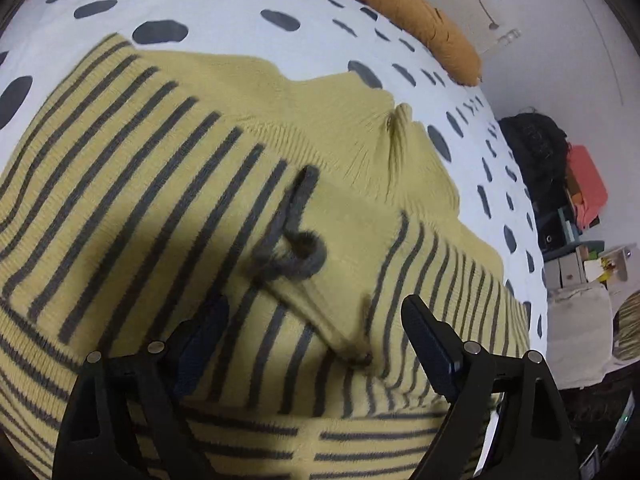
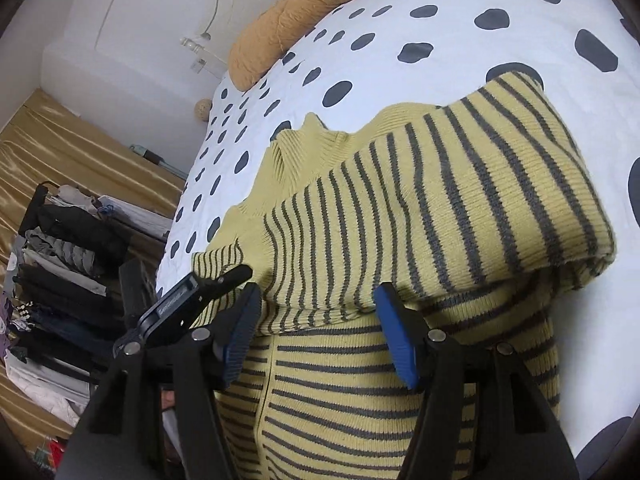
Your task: Fold large clothes
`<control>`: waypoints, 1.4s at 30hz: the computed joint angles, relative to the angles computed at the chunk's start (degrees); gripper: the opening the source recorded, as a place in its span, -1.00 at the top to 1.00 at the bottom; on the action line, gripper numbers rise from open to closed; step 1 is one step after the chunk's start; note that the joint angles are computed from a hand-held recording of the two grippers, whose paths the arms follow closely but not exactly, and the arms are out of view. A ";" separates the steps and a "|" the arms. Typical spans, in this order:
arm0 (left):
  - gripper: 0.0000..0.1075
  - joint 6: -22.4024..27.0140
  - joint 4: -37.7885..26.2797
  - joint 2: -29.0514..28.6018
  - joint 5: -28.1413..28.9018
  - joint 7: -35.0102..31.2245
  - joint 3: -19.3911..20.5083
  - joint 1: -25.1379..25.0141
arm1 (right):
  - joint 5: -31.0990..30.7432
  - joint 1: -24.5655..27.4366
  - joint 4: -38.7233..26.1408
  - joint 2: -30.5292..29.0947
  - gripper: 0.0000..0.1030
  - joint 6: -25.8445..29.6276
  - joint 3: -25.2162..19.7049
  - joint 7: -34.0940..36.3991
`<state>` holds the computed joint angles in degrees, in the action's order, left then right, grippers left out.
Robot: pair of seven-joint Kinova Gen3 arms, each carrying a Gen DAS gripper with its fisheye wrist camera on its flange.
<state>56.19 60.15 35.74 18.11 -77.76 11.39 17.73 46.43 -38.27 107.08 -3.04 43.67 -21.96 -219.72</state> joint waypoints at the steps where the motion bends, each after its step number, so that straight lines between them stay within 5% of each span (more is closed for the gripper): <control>1: -0.64 0.35 -1.41 0.69 0.32 0.16 0.10 0.25 | 0.32 0.03 0.03 0.23 -0.18 -0.20 0.00 -0.59; 2: -0.61 1.42 -3.23 1.47 0.58 0.44 -0.56 1.00 | 0.27 0.00 0.13 0.33 -0.18 -0.30 0.08 -0.80; 3: -0.33 3.08 -5.88 2.43 -0.06 0.83 -2.05 2.70 | -0.31 -0.06 0.03 0.41 -0.18 -0.07 0.22 -0.34; 4: 0.49 5.03 -8.53 3.33 -1.11 0.97 -4.30 4.92 | -1.42 -0.18 -0.48 0.60 -0.18 0.96 0.29 0.64; 5: 0.87 6.81 -10.45 4.23 -1.51 0.56 -6.67 6.64 | -2.05 -0.94 -1.04 0.86 -0.18 2.52 0.75 0.99; 8: 0.84 7.11 -9.81 3.60 2.79 3.01 -8.81 5.59 | -1.56 -1.11 -1.10 0.35 -0.18 5.17 -0.05 -1.44; 11: 0.84 0.90 -2.30 -2.25 6.08 0.23 -13.16 5.02 | -1.64 -1.64 -1.92 -0.19 -0.18 8.56 -0.68 -1.91; 15: 0.83 -1.96 1.39 -5.33 3.28 -1.68 -16.14 3.21 | -2.11 -1.76 -2.78 0.03 -0.18 10.89 -0.80 -1.61; 19: 0.82 2.76 1.19 -1.31 7.80 -4.44 -11.84 -4.65 | -6.03 -0.83 -3.24 2.00 -0.18 9.11 1.29 1.89; 23: 0.82 -3.73 7.32 -4.96 9.68 -7.97 -11.36 -5.55 | -11.55 -0.66 -4.98 4.79 -0.15 8.95 4.00 8.14; 26: 0.82 -7.79 8.97 -7.57 5.89 -10.02 -7.55 -8.06 | -9.32 -1.89 -5.15 3.92 -0.16 8.92 4.14 6.81; 32: 0.76 -4.65 7.28 -2.80 -0.72 -4.84 4.87 -17.62 | -14.53 -1.19 -7.36 6.63 -0.14 9.70 6.22 14.22; 35: 0.70 -7.95 9.90 -7.20 -6.80 0.79 0.94 -14.10 | -14.98 -1.40 -6.70 5.40 -0.04 9.38 6.68 14.38; 38: 0.84 -12.71 12.28 -12.19 -12.85 1.36 -5.64 -8.39 | -12.45 -1.55 -6.60 3.32 0.09 11.37 5.62 12.54; 40: 0.84 -11.40 9.08 -11.77 -12.85 -1.25 -5.32 -6.84 | -11.91 -0.56 -7.56 3.59 0.16 11.89 5.68 14.55; 42: 0.83 -7.02 4.03 -8.36 -9.12 -4.80 -0.93 -8.26 | -11.30 0.51 -7.53 4.25 0.26 9.09 6.26 14.91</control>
<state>49.17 64.18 27.39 8.98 -82.55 10.46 9.47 35.13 -37.75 99.55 1.21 52.76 -15.70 -204.80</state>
